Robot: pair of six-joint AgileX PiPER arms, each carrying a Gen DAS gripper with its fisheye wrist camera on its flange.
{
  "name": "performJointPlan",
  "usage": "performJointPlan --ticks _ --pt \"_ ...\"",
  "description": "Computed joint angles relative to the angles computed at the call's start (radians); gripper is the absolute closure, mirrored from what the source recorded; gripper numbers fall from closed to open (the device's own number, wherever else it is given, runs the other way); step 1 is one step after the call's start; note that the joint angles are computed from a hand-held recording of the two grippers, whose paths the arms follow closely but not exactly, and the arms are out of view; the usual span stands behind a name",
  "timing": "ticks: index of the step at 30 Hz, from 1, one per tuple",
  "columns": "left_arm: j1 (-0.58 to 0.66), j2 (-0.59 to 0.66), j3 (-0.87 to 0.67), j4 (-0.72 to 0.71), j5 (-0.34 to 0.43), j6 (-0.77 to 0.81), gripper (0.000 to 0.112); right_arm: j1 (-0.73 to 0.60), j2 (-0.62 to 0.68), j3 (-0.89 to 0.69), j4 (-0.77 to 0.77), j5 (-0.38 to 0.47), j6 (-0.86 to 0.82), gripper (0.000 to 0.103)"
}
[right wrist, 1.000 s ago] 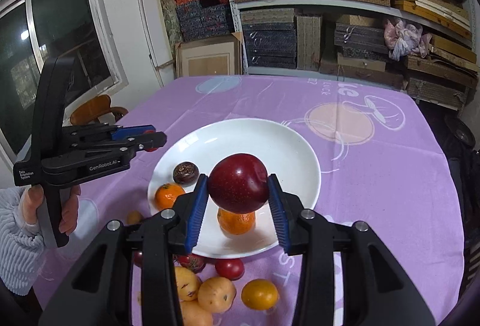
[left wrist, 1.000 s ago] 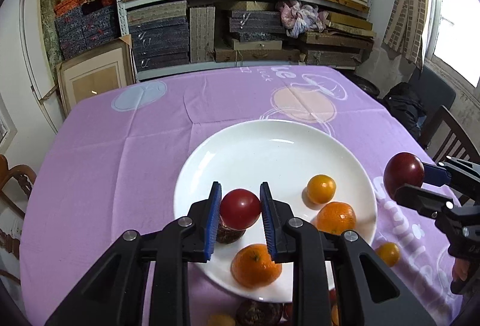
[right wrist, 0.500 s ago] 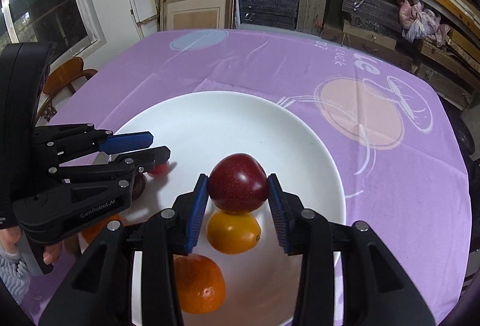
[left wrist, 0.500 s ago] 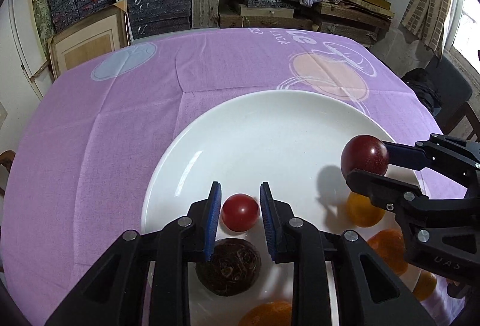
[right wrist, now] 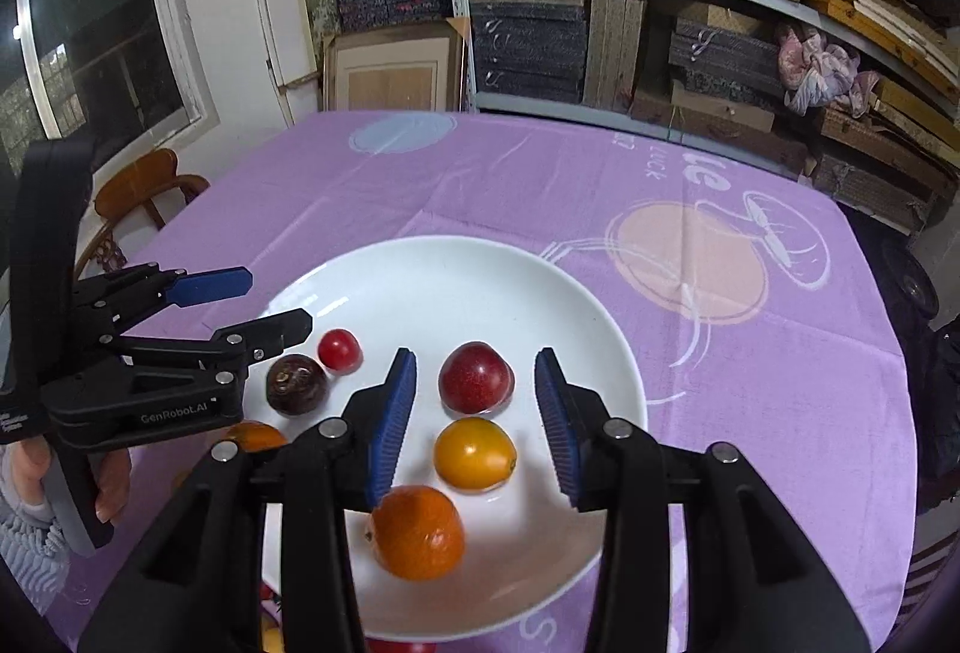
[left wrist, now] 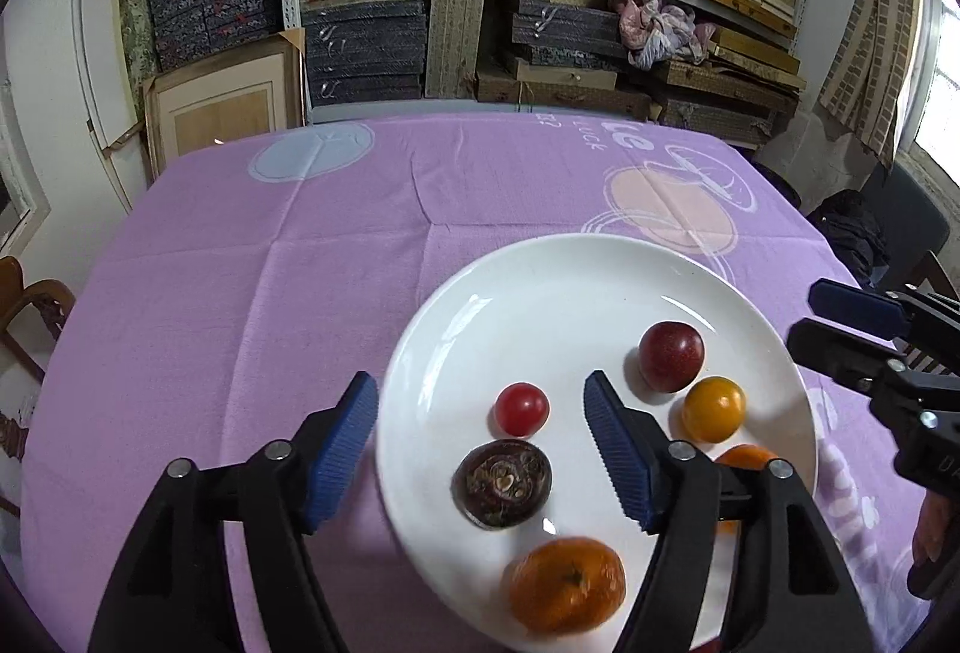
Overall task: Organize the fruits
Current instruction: 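Withdraw both open grippers from the plate back over the fruit cluster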
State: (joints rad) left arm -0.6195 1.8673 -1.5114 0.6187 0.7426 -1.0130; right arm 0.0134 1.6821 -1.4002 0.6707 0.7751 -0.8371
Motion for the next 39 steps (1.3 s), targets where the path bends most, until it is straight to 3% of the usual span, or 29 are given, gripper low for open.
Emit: performJointPlan --ticks 3,5,10,13,16,24,30,36,39 --pt "-0.057 -0.133 0.139 0.111 0.016 -0.141 0.024 -0.092 -0.174 0.168 0.132 0.0 -0.164 0.036" --pt "-0.1 -0.212 0.234 0.159 0.024 -0.232 0.019 -0.171 -0.28 0.281 0.216 0.03 -0.274 0.031" --pt "-0.26 -0.32 0.427 0.276 0.095 -0.475 0.016 -0.434 -0.481 0.553 0.416 0.188 -0.548 0.012" --pt "-0.368 -0.306 0.499 0.366 0.201 -0.632 0.016 -0.623 -0.534 0.708 0.53 0.303 -0.739 0.009" --pt "-0.395 -0.281 0.554 0.388 0.213 -0.728 0.016 -0.758 -0.497 0.813 0.601 0.366 -0.89 0.008" --pt "-0.393 -0.209 0.548 0.418 0.243 -0.755 0.016 -0.737 -0.406 0.786 0.571 0.313 -0.838 0.008" --pt "-0.347 -0.187 0.524 0.368 0.188 -0.69 0.016 -0.676 -0.409 0.788 0.554 0.255 -0.821 0.008" --pt "-0.268 -0.223 0.581 0.322 0.037 -0.673 0.016 -0.629 -0.414 0.797 0.544 0.197 -0.809 0.008" --pt "-0.236 -0.244 0.614 0.318 -0.031 -0.681 0.022 -0.624 -0.406 0.792 0.539 0.195 -0.802 0.008"
